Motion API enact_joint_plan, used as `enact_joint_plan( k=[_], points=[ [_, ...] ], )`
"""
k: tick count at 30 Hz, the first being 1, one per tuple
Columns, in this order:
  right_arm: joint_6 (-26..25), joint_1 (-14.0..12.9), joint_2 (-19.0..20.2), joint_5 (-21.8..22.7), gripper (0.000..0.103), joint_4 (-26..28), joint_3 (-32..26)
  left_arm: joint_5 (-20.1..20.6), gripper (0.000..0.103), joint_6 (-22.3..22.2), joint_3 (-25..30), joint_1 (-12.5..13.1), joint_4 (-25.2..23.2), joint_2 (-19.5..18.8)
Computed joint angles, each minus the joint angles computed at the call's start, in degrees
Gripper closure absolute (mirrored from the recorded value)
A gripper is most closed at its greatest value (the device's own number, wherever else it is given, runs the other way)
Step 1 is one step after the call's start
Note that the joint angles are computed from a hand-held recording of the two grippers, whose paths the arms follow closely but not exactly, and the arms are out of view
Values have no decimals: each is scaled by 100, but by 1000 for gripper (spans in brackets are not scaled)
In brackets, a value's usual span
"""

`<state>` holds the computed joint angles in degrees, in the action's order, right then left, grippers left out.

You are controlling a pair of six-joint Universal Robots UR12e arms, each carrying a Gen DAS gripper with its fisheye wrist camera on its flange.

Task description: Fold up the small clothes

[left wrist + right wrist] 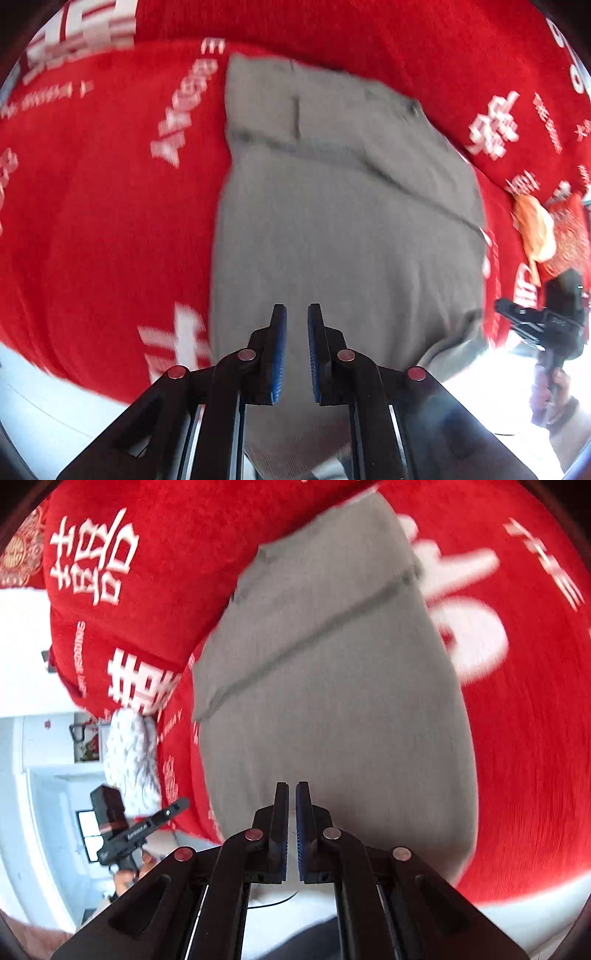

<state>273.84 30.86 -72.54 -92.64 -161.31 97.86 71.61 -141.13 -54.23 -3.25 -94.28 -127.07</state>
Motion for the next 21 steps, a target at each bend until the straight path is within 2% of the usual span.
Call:
enact_joint_plan(
  k=[2,3,4,5,6,7,8,10,12,13,14,15,16,17,18,19,21],
  points=[
    [-2,-128,-14,47,98,318,-62,109,89,-78,-54,-39,354,-47],
    [-122,-199,-33,136,96,590,-110,204,86,-85,37,-45,347,-114],
    [-433,-252,-59,274,94,987,-203,307,65,-135,20,-55,371,-112],
    [-800,-258,-6,418,89,1412,-392,376,48,-185,-116,-49,476,-42],
    [-1290,-273,26,618,79,1943,-601,443,23,-226,-296,-21,727,54],
    [-1821,-237,104,734,48,2514,-875,486,20,-249,-462,-40,963,138],
    [-2235,-181,198,765,26,2910,-1111,557,20,-186,-587,-62,1063,191],
    [-3058,-66,424,893,26,3574,-1554,792,20,-145,-753,-72,959,243],
    [-3595,-13,728,1050,29,4456,-2048,863,20,-167,-829,-45,801,266],
    [-3751,-6,859,1178,39,4767,-2218,889,20,-175,-866,-35,751,279],
    [-3870,-6,973,1375,71,4994,-2350,897,20,-169,-908,-27,742,301],
    [-3962,2,1052,1523,91,5158,-2450,892,20,-135,-949,-10,734,326],
    [-4152,50,1146,1509,96,5412,-2623,881,20,-108,-970,2,742,344],
    [-4386,123,1231,1254,96,5670,-2851,865,20,-63,-987,21,756,360],
    [-4682,235,1318,808,96,5924,-3148,854,20,-21,-985,40,759,370],
    [-4774,291,1334,557,96,5938,-3286,837,20,29,-960,71,755,372],
    [-4725,351,1222,58,96,5534,-3309,800,20,42,-886,117,775,352]
  ],
)
